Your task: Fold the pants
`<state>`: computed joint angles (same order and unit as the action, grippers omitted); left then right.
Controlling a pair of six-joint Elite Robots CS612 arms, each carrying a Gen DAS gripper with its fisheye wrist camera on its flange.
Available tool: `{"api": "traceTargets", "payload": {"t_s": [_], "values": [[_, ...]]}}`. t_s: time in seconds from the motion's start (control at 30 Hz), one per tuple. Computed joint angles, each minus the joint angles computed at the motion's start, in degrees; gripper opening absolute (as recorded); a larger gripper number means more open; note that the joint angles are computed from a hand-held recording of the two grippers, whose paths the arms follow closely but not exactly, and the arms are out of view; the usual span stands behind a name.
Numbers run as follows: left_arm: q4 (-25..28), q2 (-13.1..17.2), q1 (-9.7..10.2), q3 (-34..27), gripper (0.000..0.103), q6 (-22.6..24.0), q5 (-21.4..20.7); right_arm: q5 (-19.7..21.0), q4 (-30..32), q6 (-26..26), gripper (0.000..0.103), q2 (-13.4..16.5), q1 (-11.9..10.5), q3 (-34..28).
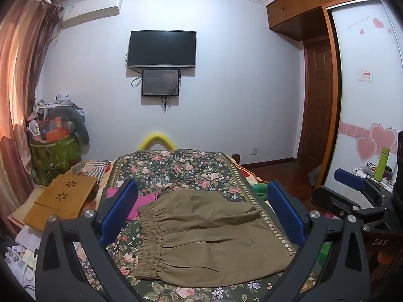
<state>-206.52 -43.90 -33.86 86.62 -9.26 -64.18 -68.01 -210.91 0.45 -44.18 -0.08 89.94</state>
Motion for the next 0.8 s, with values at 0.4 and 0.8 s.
{"api": "traceTargets", "payload": {"t_s": [0.4,0.8], "values": [[0.2,0.1,-0.09,0.0,0.103,-0.1,0.2,-0.7,0.1,-0.1,0.103,0.1,0.2,-0.2],[0.4,0.3,0.15,-0.4,0.103,-0.9,0.1,-0.5,0.1,-0.1,0.103,0.3,0.0,-0.2]]}}
